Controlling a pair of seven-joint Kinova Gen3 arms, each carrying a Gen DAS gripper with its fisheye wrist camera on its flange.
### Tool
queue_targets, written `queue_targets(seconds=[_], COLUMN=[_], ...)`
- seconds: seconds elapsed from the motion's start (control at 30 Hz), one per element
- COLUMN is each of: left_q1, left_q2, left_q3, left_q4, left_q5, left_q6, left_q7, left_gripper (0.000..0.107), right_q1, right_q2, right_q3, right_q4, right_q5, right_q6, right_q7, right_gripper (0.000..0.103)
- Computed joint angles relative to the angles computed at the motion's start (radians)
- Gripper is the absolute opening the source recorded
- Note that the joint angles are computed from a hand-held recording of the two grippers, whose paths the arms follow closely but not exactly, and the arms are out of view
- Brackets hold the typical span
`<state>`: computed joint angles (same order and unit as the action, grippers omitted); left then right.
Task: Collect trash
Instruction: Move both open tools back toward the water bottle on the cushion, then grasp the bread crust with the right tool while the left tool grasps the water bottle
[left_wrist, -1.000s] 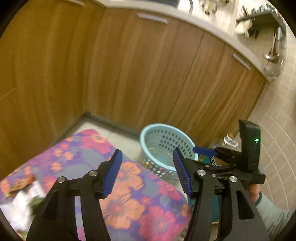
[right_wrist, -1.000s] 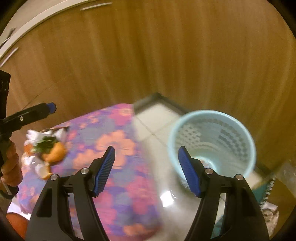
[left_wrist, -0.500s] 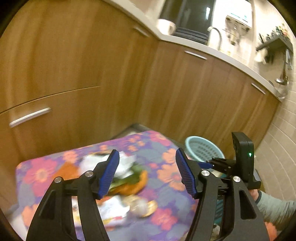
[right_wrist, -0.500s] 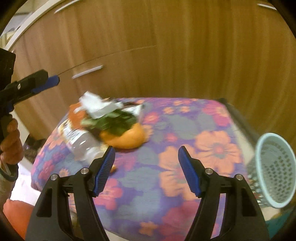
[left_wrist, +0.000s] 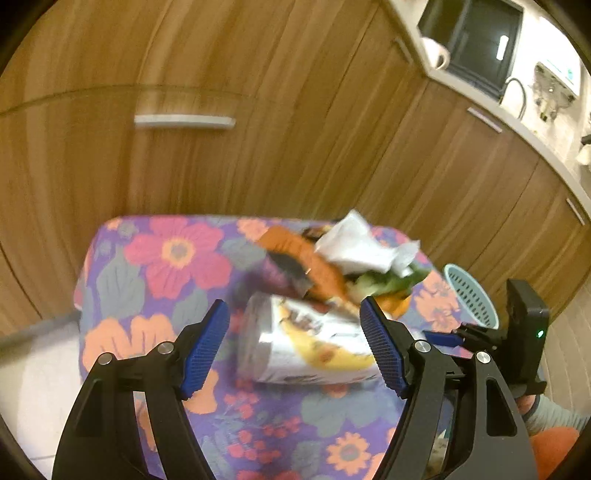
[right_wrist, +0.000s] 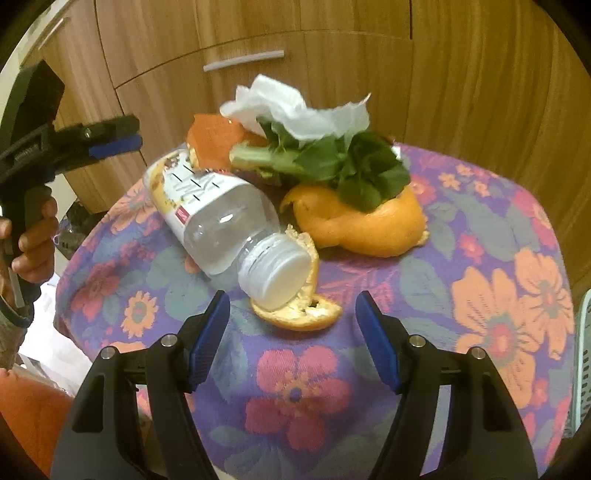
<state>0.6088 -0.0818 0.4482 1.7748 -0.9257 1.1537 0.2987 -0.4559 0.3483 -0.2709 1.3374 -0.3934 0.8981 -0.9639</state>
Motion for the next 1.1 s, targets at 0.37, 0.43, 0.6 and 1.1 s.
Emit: queue_targets(seconds=[0.37,0.43,0.6,1.1], left_q1=[-0.034,-0.032,-0.03,-0.036], left_q2=[-0.009,0.003,-0.004,0.056], left_q3=[-0.031,-0.023,-0.036,-0.017], left_q4=[0.072,0.066,0.08,-0.006], left_q5=[0.039,0.029,0.036,0.212], left_q6=[-0.169,-0.169,-0.252,-0.457], left_q7=[-0.002,0.003,-0.01,-0.374], left_gripper=[0.071,0.071,0.071,0.072], right_q1=[-0.034,-0.021,0.002,0.073], right_q2=[0.001,-0.008,-0.042,-0.056], right_q3=[0.011,0.008,0.018,0.085], right_q4=[0.009,0.023,0.059,0.061], right_q5=[0.087,0.079,0.073,0.122], right_q6=[-0.025,-0.03,-0.04,-0.061], right_q7=[-0.017,-0.001,0.01,-0.116], right_gripper=[0.039,0.035,0.027,0.024])
